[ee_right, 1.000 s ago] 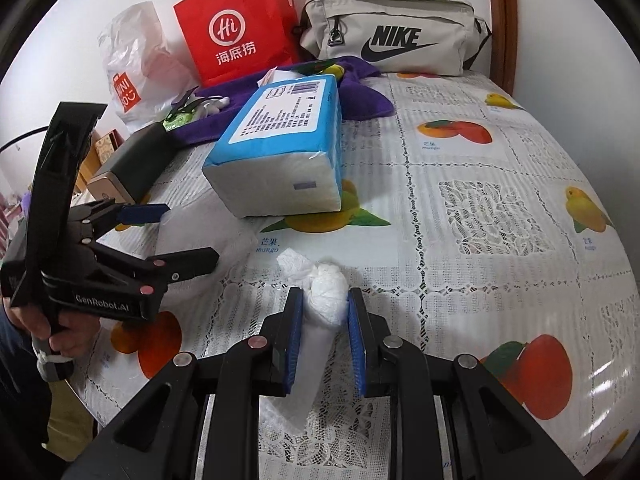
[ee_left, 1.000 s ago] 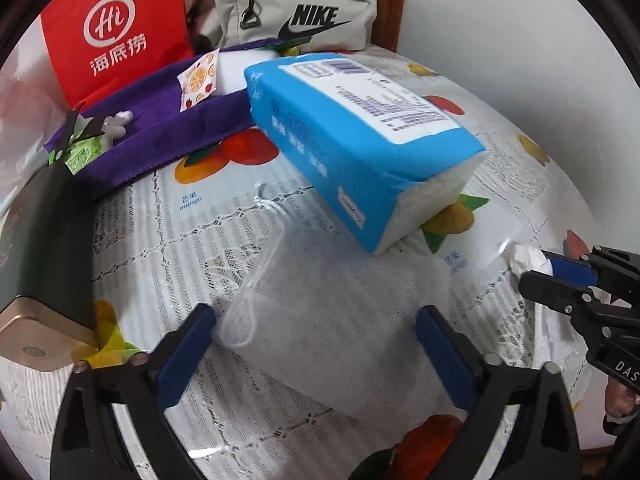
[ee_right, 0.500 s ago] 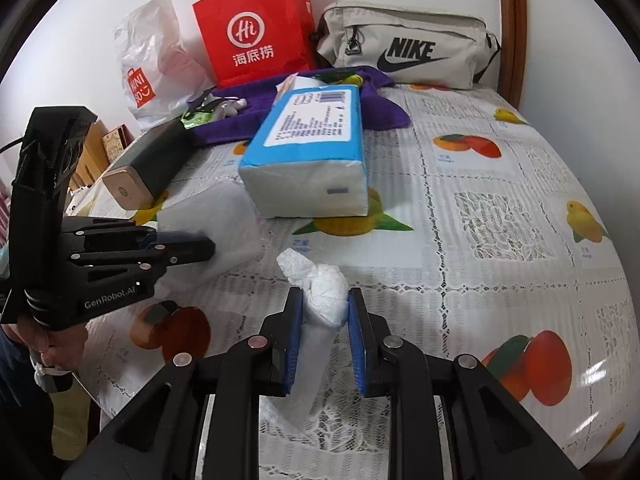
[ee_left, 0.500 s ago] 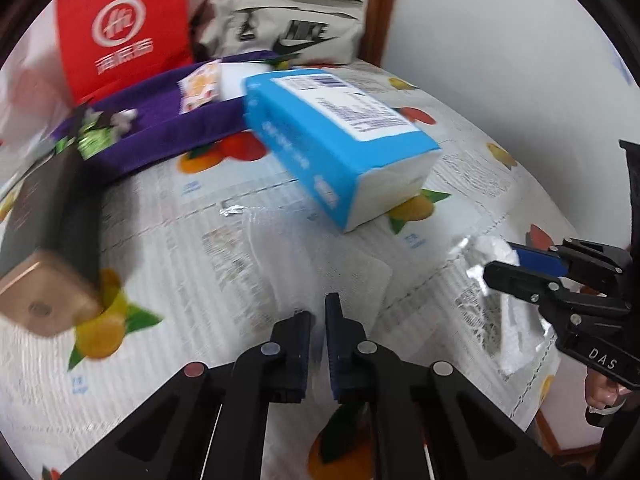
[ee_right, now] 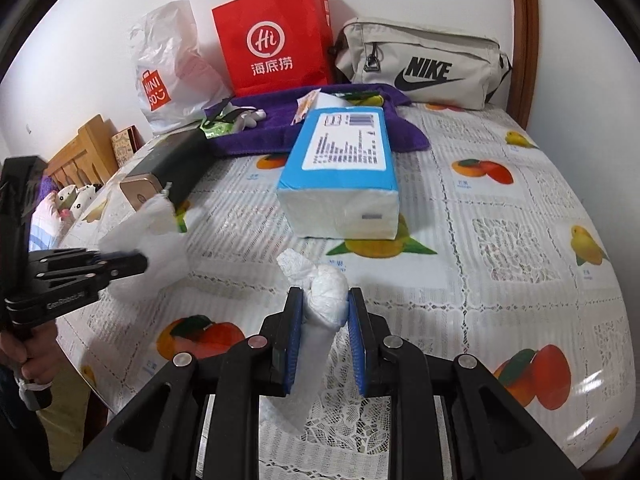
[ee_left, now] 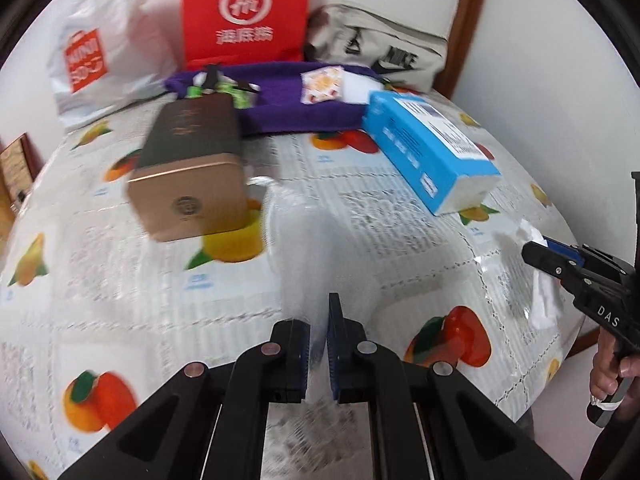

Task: Organize soft objects
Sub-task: 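Grasp the clear mesh drawstring bag with the left tool while the right tool holds the white bag, then carry the mesh bag and white bag with both tools onto the purple towel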

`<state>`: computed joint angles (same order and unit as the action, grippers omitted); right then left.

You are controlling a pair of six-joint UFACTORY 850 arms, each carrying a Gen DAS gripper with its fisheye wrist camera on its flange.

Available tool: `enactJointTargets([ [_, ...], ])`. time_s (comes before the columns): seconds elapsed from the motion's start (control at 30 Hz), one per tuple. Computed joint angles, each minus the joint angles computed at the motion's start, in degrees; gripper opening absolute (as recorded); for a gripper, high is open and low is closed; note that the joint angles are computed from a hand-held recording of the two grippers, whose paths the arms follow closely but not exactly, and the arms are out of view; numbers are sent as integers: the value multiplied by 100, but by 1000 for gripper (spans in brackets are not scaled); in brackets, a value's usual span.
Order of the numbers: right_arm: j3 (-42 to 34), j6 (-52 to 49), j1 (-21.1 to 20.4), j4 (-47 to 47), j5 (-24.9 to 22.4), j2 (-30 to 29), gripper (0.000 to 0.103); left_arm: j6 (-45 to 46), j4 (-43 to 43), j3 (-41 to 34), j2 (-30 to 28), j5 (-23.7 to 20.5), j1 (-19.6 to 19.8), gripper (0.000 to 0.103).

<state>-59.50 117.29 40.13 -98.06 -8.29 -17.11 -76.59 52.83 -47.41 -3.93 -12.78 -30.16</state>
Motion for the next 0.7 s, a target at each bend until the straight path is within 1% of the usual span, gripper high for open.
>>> enactJointTargets([
  [0.17, -37, -249, 22, 213, -71, 85, 22, -540, 407, 196, 325, -143, 22, 8],
  [0.23, -39, -208, 28, 160, -84, 119, 22, -665, 505, 243, 435, -195, 31, 8],
  [0.33, -66, -410, 37, 327, -96, 145, 22, -784, 611, 265, 573, -263, 61, 8],
  [0.57, -155, -710, 17, 550, -101, 175, 22, -945, 729, 194, 694, -346, 151, 8],
  [0.7, -225, -830, -11, 638, -90, 187, 22, -833, 680, 87, 681, -376, 191, 8],
])
